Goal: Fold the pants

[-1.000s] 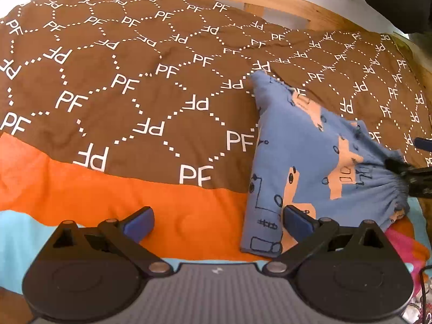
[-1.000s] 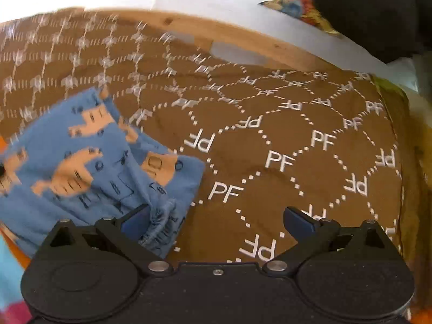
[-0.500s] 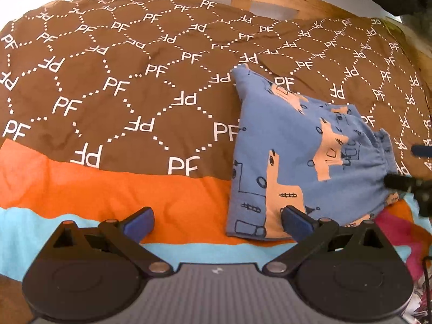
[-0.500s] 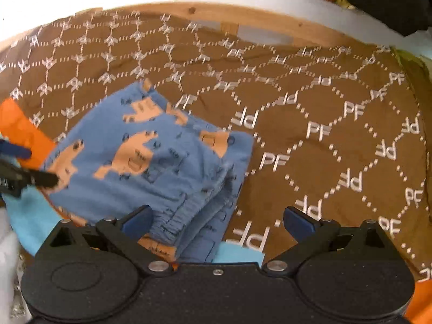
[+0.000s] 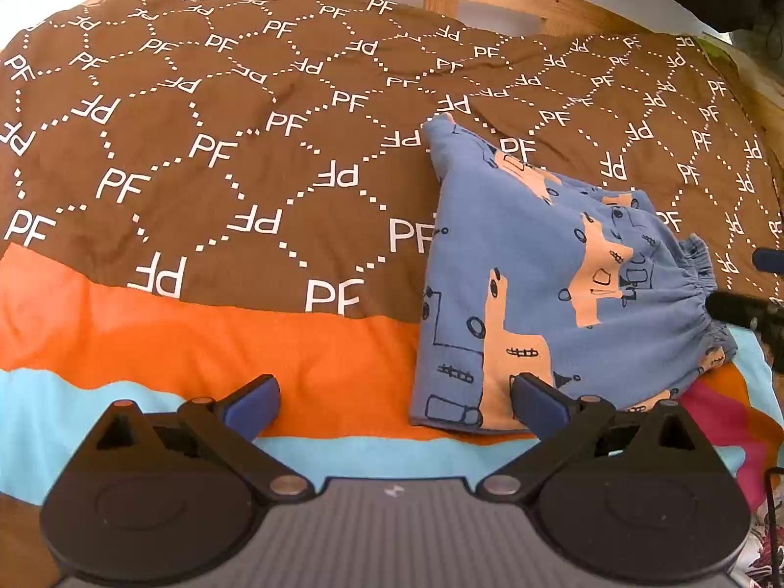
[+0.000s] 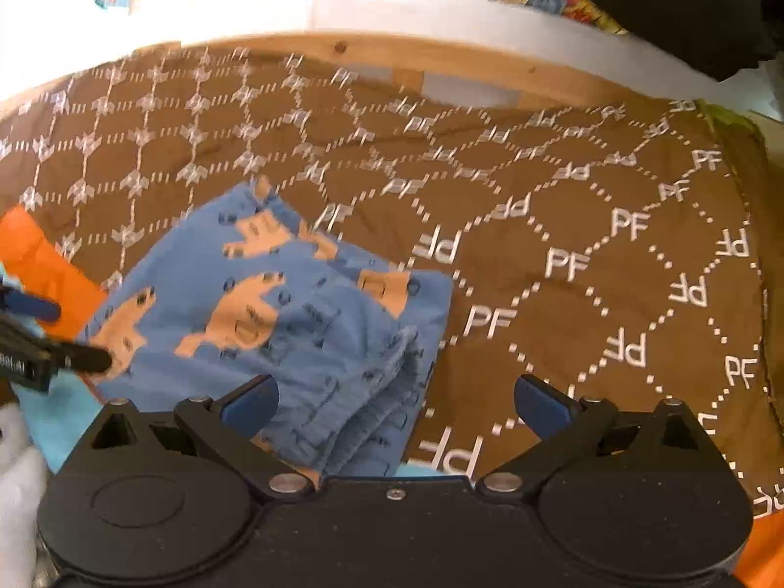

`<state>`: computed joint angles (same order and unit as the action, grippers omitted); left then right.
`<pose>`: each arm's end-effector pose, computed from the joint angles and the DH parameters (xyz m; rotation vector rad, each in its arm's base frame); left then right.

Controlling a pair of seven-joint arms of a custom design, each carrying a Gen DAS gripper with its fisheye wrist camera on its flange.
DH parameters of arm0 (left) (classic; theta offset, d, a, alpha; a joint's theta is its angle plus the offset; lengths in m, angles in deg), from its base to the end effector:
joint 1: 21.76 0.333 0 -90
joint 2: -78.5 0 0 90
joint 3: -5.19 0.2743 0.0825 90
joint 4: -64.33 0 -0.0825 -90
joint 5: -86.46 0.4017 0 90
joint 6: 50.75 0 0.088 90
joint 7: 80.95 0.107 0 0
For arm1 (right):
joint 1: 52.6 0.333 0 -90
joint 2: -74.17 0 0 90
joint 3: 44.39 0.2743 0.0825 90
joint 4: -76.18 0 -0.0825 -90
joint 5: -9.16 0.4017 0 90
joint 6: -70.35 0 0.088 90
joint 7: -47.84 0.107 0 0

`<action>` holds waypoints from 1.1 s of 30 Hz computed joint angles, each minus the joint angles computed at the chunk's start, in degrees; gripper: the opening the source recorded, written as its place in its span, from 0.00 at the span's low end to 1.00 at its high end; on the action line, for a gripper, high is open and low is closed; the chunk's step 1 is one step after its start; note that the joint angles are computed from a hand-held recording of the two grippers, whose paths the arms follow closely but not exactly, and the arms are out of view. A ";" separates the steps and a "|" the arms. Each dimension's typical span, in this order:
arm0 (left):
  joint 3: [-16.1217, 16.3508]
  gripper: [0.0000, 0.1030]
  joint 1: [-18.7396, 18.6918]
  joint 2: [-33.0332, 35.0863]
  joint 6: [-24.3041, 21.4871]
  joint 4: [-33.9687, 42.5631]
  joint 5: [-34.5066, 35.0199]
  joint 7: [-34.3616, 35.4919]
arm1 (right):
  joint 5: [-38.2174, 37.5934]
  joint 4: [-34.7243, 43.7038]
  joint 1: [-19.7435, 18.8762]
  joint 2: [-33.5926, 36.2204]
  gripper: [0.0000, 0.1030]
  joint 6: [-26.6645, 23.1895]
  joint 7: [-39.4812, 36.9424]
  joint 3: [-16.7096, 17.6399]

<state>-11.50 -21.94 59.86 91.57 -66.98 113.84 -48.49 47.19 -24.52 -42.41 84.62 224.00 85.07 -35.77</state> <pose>0.4994 -0.1600 0.4832 -2.1248 1.4211 -0.5425 0.6421 0.1919 0.4949 -2.1161 0.9248 -0.4650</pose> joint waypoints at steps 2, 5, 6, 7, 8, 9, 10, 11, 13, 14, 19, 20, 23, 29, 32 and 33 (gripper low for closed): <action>0.22 1.00 0.17 -0.25 0.67 0.11 0.14 0.04 | 1.21 -0.45 0.09 0.11 0.99 3.22 0.14 0.19; -0.47 1.00 1.97 -0.87 4.35 -0.17 4.00 -1.95 | 0.92 -1.32 0.71 1.37 0.99 11.74 2.09 0.61; -0.63 1.00 2.49 -0.66 5.31 0.10 5.02 -2.24 | -0.85 -1.10 1.01 2.25 0.99 13.84 4.17 0.46; -0.73 1.00 2.84 -0.15 5.63 0.69 5.62 -2.23 | -3.65 -0.65 1.60 3.35 0.99 15.69 7.46 -0.09; -0.78 1.00 3.03 0.80 5.25 1.76 5.91 -2.01 | -5.55 0.12 1.81 4.49 0.99 16.57 9.79 -0.33; -0.76 1.00 3.07 1.96 4.23 2.90 5.99 -1.80 | -7.49 1.18 1.93 5.72 0.99 16.37 11.70 -0.54; -0.64 1.00 2.86 2.93 2.90 3.81 5.92 -1.62 | -9.97 2.15 2.16 6.84 0.99 15.75 13.41 -0.99; -0.44 1.00 2.41 4.00 0.70 4.93 5.43 -1.12 | -12.87 2.79 2.63 7.79 0.99 15.30 15.12 -1.68; 0.94 1.00 0.91 5.18 -1.96 5.86 2.85 0.81 | -16.32 3.23 2.34 8.81 0.99 14.92 16.74 -1.63; 1.57 1.00 0.48 4.49 -0.86 4.92 2.10 0.33 | -15.87 3.16 1.10 8.67 0.99 14.73 16.81 -0.39; 2.38 1.00 0.51 1.48 2.38 2.43 0.13 -1.40 | 0.88 3.60 -11.07 6.98 0.99 11.41 1.67 13.00; 2.52 1.00 0.61 0.66 4.49 1.43 -0.29 -1.46 | 4.42 4.30 -12.52 6.73 0.99 7.86 -1.70 14.00; 3.26 1.00 0.56 -0.53 11.33 -0.97 -3.62 0.89 | 7.82 6.79 -13.18 6.85 0.99 -2.69 -2.44 12.65; 4.76 1.00 -2.35 1.20 14.26 -1.50 -16.45 13.77 | 0.04 10.58 -8.02 8.09 0.99 -15.67 7.24 5.72; 2.60 1.00 -1.28 3.12 7.66 1.15 -14.46 15.78 | -2.64 6.97 -4.89 5.81 0.99 -12.37 3.21 3.58; 2.08 1.00 -1.18 2.83 7.46 0.89 -12.72 16.44 | -2.35 6.34 -4.21 5.32 0.99 -11.78 2.51 3.08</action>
<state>-9.42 -23.12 62.69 99.03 -66.09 101.12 -32.05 44.84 -18.18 -46.62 89.94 212.22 87.58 -32.69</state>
